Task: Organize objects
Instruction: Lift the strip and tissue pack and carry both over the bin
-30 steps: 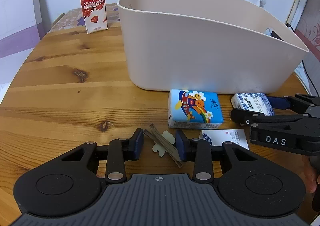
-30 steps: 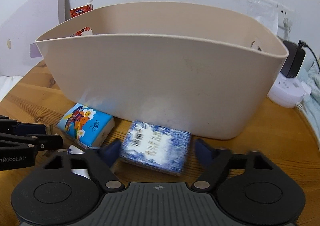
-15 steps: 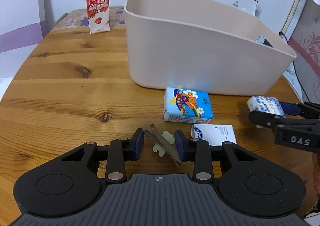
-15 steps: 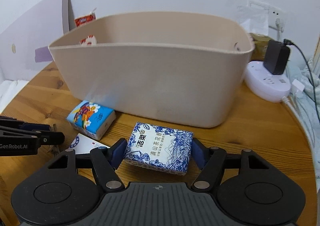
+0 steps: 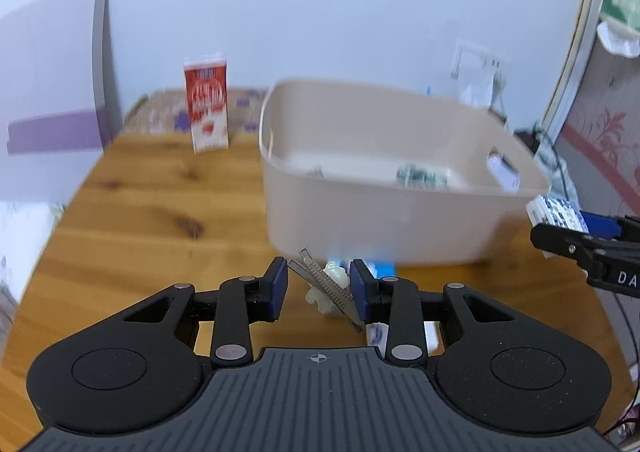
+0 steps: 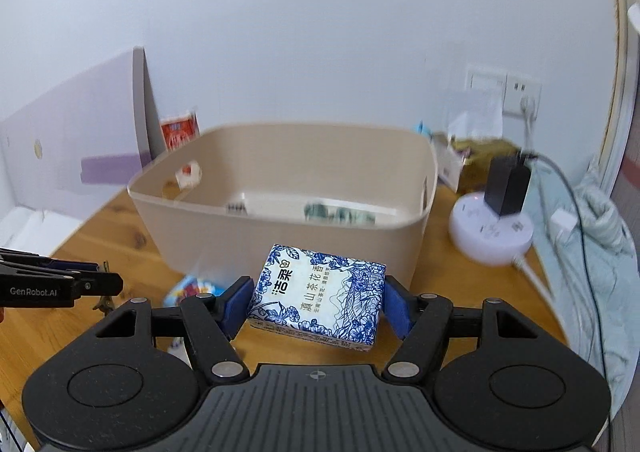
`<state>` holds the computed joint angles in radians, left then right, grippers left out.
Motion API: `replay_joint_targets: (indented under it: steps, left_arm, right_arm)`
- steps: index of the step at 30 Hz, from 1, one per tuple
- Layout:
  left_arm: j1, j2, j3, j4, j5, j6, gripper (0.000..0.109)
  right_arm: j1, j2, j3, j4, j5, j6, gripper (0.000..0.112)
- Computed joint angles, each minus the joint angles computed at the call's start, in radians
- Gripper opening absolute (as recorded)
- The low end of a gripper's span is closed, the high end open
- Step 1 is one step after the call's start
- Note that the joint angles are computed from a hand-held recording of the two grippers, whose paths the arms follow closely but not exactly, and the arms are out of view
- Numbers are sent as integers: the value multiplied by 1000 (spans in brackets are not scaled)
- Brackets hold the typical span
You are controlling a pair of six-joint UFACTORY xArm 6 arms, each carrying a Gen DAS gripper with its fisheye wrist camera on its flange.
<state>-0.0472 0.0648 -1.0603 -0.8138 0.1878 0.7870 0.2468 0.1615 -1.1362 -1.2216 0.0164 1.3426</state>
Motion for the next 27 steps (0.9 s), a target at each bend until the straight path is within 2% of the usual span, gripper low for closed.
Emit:
replay_joint_targets:
  steps: [4, 8, 12, 16, 23, 27]
  left_arm:
    - [-5, 13, -62, -31, -14, 23, 35]
    - [-11, 49, -147, -49, -13, 42, 35]
    - [-24, 117, -249, 39, 6, -27, 35]
    - [-33, 206, -352, 189, 44, -153, 35]
    - [-45, 354, -491, 410, 106, -341, 35]
    - [-44, 427, -561, 517, 165, -425, 35]
  right_arm:
    - [-14, -18, -36, -135, -5, 120, 66]
    - [-18, -13, -94, -214, 11, 158, 66]
    - [-25, 16, -160, -240, 25, 161, 66]
    - [-33, 70, -224, -161, 35, 75, 66]
    - [-25, 177, -305, 131, 78, -213, 66]
    - [-15, 212, -325, 226, 101, -316, 66]
